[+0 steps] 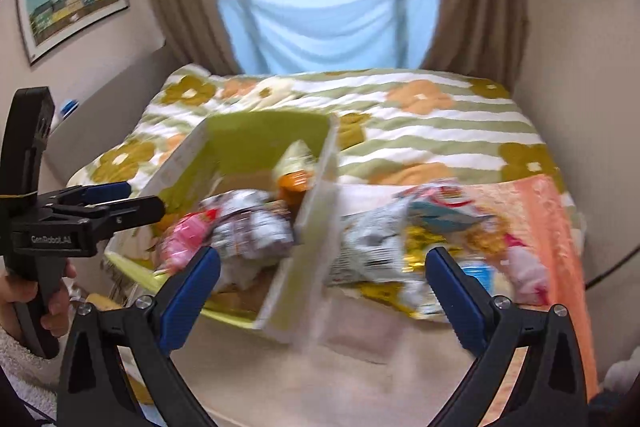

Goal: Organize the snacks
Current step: 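Grasp the shrimp flake bag with the left tool while the right tool grasps a pink soft-candy bag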

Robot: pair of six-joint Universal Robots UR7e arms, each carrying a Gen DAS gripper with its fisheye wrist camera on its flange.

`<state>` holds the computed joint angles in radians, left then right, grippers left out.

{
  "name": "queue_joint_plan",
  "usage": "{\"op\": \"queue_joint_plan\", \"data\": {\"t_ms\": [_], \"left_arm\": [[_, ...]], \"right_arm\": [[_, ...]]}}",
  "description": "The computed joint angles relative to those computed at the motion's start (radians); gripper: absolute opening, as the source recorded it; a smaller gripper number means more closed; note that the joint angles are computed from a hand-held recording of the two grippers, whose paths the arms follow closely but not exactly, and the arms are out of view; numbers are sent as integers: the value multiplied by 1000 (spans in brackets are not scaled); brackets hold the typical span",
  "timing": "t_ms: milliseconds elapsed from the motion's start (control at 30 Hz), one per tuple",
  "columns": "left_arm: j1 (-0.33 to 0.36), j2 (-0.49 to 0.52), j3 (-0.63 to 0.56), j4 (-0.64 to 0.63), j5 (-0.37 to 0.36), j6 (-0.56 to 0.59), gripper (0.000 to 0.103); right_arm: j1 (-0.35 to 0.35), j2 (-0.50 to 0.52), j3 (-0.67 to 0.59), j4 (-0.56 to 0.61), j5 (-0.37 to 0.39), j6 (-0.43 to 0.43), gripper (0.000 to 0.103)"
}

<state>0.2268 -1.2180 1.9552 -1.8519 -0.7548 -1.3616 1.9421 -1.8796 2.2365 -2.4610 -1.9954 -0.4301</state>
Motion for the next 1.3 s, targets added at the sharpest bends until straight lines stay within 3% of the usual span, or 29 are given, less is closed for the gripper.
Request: {"op": "queue_joint_plan", "data": {"t_ms": [367,567,667,967,1167,1300], "left_arm": [[121,362,-338,-167,-17,259,102],[207,509,-495,-224,-64,283,102],[250,577,-585,-185,-83,268,102],[381,753,-795,-43,-181,248,102],[424,797,-819,-64,-228,241,102],[438,820,-839,-39,-243,221,96]], "right_arm": [[-247,-45,-165,124,48,-160,102],[-388,-15,-248,200,110,-228,102],[-446,11,-282,242,142,-250,102],[-535,151,-373,350,169,-316,102],[-559,214,-402,388,161,-344,102],[-576,243,-418,403,151,-347,102]]}}
